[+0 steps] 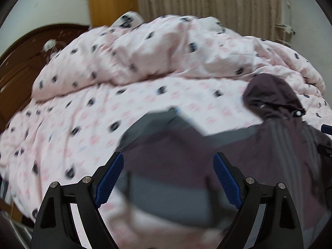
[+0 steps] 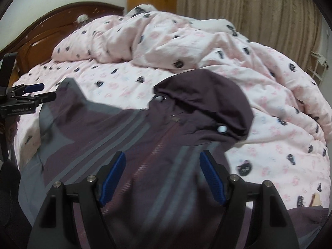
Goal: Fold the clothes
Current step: 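Grasp the grey sleeve cuff with the left gripper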
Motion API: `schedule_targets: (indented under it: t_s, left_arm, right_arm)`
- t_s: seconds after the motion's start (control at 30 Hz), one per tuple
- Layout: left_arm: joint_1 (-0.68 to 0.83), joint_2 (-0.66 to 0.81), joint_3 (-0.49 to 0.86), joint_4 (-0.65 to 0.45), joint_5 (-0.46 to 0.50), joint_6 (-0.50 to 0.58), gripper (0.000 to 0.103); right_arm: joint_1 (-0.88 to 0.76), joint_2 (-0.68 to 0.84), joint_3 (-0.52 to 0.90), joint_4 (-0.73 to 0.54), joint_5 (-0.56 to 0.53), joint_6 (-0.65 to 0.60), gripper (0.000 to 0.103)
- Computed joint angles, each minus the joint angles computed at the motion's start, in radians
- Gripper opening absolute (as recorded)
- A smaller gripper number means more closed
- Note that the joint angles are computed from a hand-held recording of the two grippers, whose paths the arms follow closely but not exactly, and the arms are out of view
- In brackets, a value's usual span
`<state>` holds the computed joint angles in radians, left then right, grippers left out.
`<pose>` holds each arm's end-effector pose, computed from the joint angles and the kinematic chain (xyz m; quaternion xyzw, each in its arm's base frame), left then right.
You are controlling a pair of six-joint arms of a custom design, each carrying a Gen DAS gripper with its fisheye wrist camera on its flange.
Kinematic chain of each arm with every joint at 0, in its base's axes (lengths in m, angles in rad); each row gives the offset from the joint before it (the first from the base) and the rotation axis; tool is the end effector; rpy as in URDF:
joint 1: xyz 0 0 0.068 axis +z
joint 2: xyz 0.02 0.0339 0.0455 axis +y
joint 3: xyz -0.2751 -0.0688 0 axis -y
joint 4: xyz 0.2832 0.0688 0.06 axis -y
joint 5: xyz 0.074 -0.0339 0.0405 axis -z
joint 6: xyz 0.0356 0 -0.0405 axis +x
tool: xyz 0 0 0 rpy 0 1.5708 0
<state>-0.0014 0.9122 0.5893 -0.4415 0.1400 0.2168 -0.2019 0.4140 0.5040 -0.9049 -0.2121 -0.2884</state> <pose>0.2181 -0.0053 0.2225 0.1272 0.9091 -0.0219 0.3960 0.1185 -0.0166 0.2302 -0.0790 0.9216 0.0064 0.3798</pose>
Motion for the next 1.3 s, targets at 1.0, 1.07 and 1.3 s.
schedule_targets:
  t_s: [1.0, 1.07, 1.3]
  left_arm:
    - [0.475, 0.640, 0.310, -0.129, 0.678, -0.041, 0.064]
    - [0.464, 0.640, 0.308, -0.116, 0.660, -0.051, 0.064]
    - [0.478, 0.697, 0.341, -0.126, 0.647, -0.036, 0.063]
  right_arm:
    - [0.401, 0.028, -0.064, 0.064, 0.246, 0.102, 0.075]
    - [0.393, 0.025, -0.063, 0.062, 0.237, 0.096, 0.075]
    - [0.359, 0.015, -0.057, 0.050, 0.207, 0.075, 0.075]
